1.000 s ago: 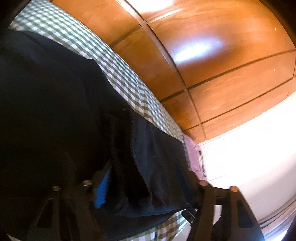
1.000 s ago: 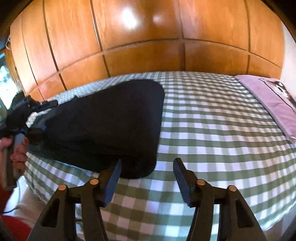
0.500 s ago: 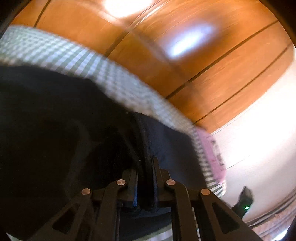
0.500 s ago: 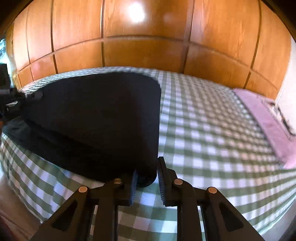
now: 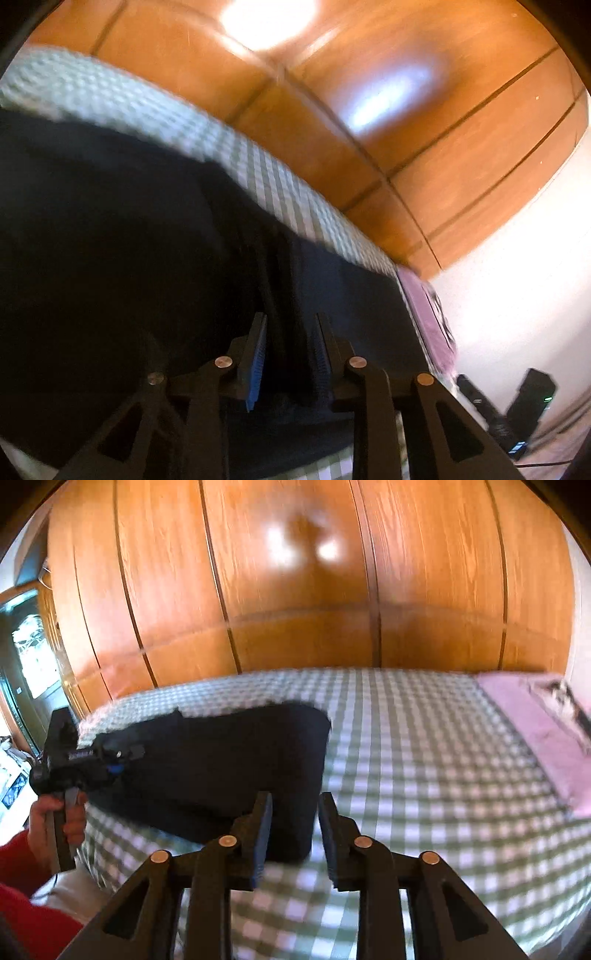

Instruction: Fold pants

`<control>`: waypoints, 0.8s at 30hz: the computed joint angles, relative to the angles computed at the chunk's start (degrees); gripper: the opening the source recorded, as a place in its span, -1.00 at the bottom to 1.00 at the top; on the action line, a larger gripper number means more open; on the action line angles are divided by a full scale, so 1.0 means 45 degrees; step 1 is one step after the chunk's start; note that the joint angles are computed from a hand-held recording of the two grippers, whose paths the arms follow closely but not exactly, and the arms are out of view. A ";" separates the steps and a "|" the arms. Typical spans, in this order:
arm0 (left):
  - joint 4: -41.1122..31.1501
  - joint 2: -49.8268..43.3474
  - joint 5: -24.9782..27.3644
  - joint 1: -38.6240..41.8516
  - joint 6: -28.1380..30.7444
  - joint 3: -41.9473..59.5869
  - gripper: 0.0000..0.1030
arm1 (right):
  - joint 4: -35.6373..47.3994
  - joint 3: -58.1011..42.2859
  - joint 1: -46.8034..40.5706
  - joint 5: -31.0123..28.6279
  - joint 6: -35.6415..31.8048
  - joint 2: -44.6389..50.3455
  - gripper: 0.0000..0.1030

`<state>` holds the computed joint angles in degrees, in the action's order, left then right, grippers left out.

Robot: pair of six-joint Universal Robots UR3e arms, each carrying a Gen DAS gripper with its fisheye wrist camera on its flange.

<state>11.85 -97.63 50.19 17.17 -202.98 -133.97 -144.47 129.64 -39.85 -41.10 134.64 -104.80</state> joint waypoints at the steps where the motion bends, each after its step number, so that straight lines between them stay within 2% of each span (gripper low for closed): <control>1: 0.0245 0.0264 0.0274 -0.0012 -0.0141 -0.0050 -0.51 | -0.1013 -0.0386 0.0550 -0.0339 0.0831 0.0550 -0.42; 3: 0.0159 0.0853 0.0648 -0.0118 -0.0205 0.0209 -0.50 | -0.2526 -0.1423 0.1711 -0.1183 0.2240 0.1898 -0.42; 5: -0.0857 0.0803 0.0912 -0.0526 0.0156 0.1266 -0.50 | -0.3053 -0.3142 0.3119 -0.2295 0.3396 0.3538 -0.42; 8: -0.3114 -0.0053 0.1847 -0.1729 0.1080 0.3659 -0.50 | -0.2542 -0.5473 0.4664 -0.3404 0.4411 0.5459 -0.53; 10: -0.4083 -0.0912 0.2394 -0.2418 0.1668 0.5065 -0.50 | -0.1575 -0.7046 0.5318 -0.3783 0.4961 0.6632 -0.54; 14: -0.6341 -0.2801 0.4117 -0.3529 0.1864 0.7864 -0.54 | -0.0967 -0.9443 0.6336 -0.5108 0.5650 0.8827 -0.54; 15: -0.6621 -0.3095 0.4220 -0.3512 0.1855 0.8124 -0.55 | -0.0966 -0.9710 0.6369 -0.5242 0.5788 0.9185 -0.62; 17: -0.6231 -0.3439 0.4198 -0.3368 0.1835 0.7876 -0.63 | -0.0855 -1.0256 0.6284 -0.5241 0.6136 0.9909 -0.74; 18: -0.5323 -0.3528 0.4070 -0.3253 0.1838 0.7403 -0.64 | -0.1040 -1.0221 0.6185 -0.5095 0.6263 1.0069 -0.86; 20: -0.4471 -0.3717 0.3941 -0.3200 0.1944 0.7048 -0.64 | -0.2038 -0.9881 0.6087 -0.4915 0.6560 1.0440 -0.94; 24: -0.3448 -0.4046 0.3814 -0.3161 0.1830 0.6790 -0.65 | -0.3720 -0.9300 0.6019 -0.4789 0.6796 1.0786 -0.98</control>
<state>-3.67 -115.84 67.35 2.95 -194.74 -103.42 -161.21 87.79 -12.77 -62.65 165.23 -56.27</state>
